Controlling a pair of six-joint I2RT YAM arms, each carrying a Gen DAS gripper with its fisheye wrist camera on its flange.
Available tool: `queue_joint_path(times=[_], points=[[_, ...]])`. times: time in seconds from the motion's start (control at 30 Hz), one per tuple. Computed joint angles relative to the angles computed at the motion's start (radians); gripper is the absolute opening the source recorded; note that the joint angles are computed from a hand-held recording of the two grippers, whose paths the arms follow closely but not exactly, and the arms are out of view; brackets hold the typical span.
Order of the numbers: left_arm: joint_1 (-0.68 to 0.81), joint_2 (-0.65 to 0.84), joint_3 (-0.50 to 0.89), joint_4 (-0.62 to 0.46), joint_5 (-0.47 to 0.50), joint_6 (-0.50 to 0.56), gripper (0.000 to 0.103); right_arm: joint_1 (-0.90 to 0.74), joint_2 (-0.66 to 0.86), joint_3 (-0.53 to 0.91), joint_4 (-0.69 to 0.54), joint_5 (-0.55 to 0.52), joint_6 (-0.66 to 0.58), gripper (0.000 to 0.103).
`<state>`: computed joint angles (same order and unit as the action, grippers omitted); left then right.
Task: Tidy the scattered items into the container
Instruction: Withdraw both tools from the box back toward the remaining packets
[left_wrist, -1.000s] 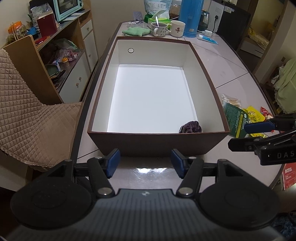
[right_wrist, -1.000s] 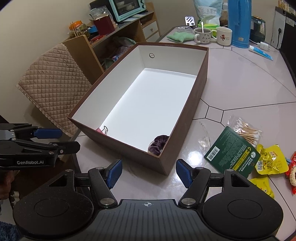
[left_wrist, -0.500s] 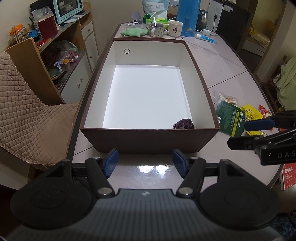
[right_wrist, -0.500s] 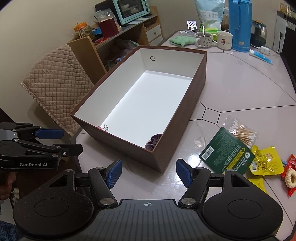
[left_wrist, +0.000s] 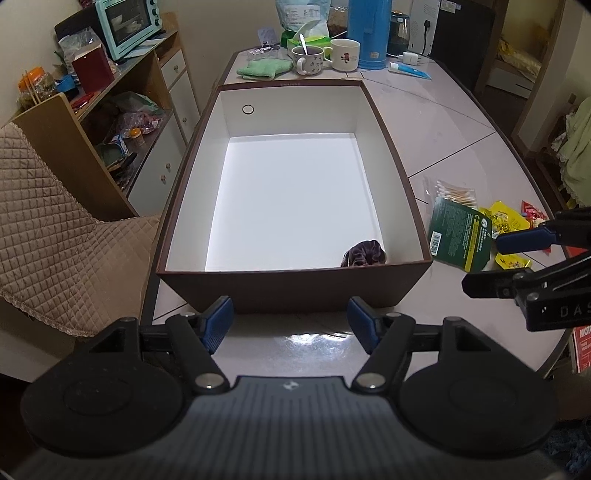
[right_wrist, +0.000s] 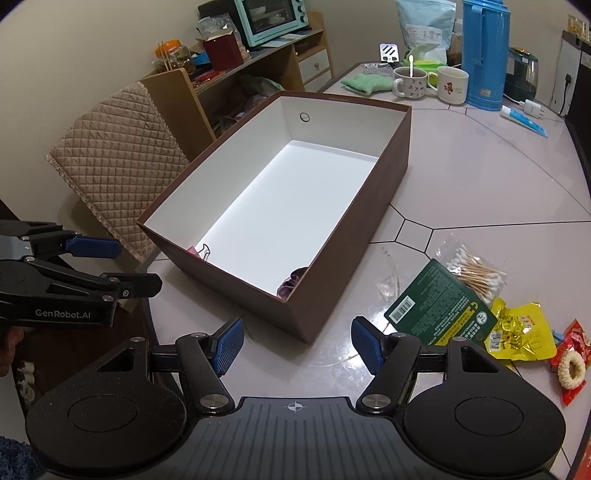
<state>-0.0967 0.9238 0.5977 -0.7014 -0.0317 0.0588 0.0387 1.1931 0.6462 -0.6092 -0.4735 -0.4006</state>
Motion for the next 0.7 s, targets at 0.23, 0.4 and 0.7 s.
queue_joint_path(times=[0.23,0.4,0.7], points=[[0.020,0.114,0.029,0.046,0.010,0.034,0.065,0.036,0.108,0.057,0.031,0.034,0.002,0.068],[0.042,0.207,0.075,0.054,0.016,0.078,0.065,0.063,0.190,0.115,0.023,0.060,-0.014,0.068],[0.076,0.337,0.159,0.046,0.032,0.152,0.065,0.114,0.285,0.195,0.002,0.095,-0.010,0.068]])
